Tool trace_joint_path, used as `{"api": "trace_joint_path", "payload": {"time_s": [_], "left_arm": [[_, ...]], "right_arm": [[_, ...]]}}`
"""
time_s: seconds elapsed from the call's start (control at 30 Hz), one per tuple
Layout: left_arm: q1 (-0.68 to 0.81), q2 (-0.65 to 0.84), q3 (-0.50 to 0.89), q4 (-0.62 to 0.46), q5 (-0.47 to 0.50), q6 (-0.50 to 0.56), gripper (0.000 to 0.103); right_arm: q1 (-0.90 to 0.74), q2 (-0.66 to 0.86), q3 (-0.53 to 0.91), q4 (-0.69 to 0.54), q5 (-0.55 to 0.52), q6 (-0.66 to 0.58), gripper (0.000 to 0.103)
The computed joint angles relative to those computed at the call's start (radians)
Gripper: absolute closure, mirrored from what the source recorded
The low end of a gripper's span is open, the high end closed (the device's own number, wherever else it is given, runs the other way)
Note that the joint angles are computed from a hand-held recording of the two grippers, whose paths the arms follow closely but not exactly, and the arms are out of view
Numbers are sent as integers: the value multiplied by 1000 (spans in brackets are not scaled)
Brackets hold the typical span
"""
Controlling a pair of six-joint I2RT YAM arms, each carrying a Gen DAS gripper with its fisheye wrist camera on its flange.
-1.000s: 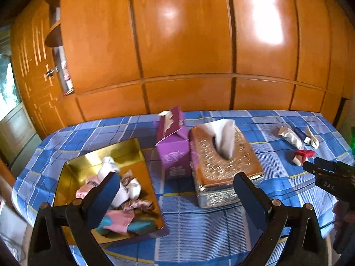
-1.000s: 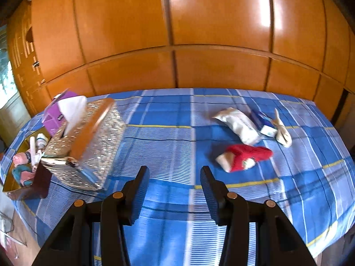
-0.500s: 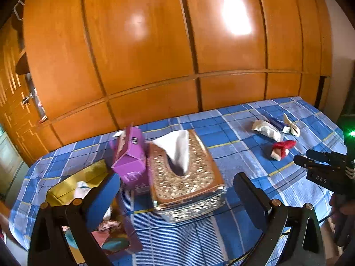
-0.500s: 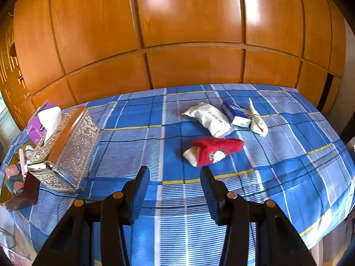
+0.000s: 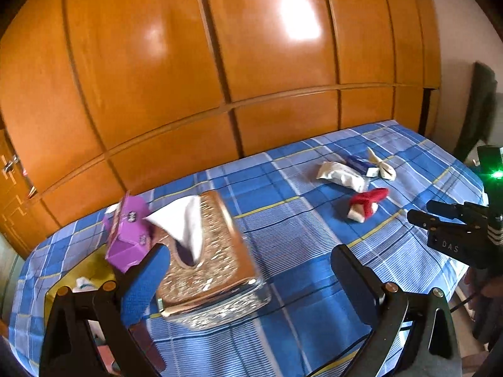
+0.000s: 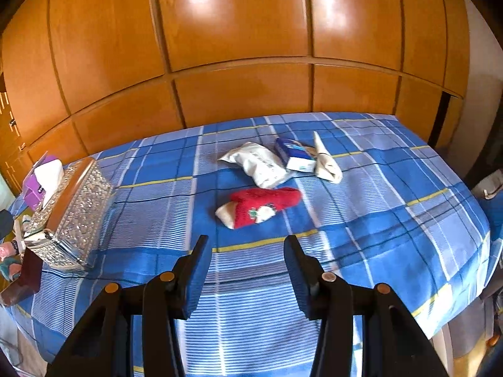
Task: Organize soft objects
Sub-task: 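Move both tools back toward the red sock on the bed, then grasp the red sock with the left tool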
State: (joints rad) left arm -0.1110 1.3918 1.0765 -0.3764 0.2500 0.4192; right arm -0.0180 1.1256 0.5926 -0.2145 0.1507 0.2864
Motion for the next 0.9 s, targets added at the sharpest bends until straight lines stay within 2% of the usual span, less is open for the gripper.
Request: {"api": "trace_joint_path", "payload": {"time_s": [0.33,0.4,0.5,0.6,0.9], "left_arm": [[-178,114,70,-19,-28,-28,2],[-216,150,88,-16,-42,-32,6],[-285,246,151,-44,-51,-34,17],[-337,333,202,-46,-52,-52,22],[-461,632,463,-82,-121,-46,25]], "right_arm": [[-144,-46,-48,-36,-41,-12,55],[-159,-49,-57,-33,-48,-17,55],[-178,-44,-70,-17,-63,-20,55],[-208,-39,-83,-5,-87,-18,55],[-302,9,-102,30,-156,-22,55]]}}
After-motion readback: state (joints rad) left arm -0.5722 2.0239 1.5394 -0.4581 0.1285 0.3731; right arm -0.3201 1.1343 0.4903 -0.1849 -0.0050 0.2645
